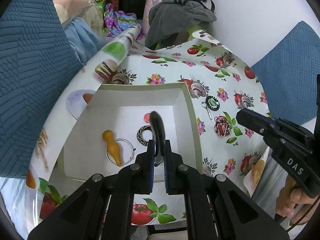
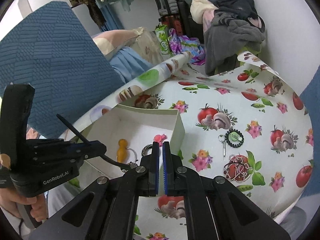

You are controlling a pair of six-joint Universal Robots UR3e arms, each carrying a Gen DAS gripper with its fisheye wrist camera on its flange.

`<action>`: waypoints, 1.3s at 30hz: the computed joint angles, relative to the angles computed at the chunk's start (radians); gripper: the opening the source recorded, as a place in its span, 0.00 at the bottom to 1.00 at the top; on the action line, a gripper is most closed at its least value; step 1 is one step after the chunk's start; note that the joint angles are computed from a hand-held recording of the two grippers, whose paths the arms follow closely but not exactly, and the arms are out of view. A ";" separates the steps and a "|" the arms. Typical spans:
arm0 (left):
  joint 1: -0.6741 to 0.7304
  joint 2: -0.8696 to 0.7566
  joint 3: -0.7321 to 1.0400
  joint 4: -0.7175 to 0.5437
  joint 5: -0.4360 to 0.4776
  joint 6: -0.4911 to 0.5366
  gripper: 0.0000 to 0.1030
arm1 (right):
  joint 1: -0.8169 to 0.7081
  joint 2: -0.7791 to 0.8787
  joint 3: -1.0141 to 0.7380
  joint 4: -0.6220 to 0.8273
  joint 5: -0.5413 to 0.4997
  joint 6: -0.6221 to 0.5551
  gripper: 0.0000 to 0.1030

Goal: Organize jewelry
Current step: 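Carry the scissors into the white box and open both tools, then grasp the silver pen keychain with the left tool while the right tool grasps the silver beaded chain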

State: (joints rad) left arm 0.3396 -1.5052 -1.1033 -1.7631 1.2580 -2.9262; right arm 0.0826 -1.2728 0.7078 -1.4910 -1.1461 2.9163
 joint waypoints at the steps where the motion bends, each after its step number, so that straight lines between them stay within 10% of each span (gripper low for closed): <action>1: -0.003 0.000 0.004 0.004 0.001 -0.007 0.08 | -0.010 0.000 -0.012 0.009 0.009 -0.009 0.02; 4: -0.007 -0.014 0.035 -0.023 -0.006 -0.015 0.13 | -0.037 0.000 -0.044 0.030 0.038 -0.025 0.02; 8: -0.046 -0.011 0.053 0.019 0.014 -0.073 0.53 | -0.079 0.005 -0.099 0.074 0.077 -0.050 0.03; 19: -0.189 -0.061 0.117 0.142 -0.018 -0.219 0.53 | -0.250 -0.050 -0.108 0.132 0.162 -0.154 0.03; 39: -0.449 -0.477 0.152 0.388 0.010 -0.423 0.34 | -0.485 -0.237 0.636 -0.232 0.138 -0.349 0.17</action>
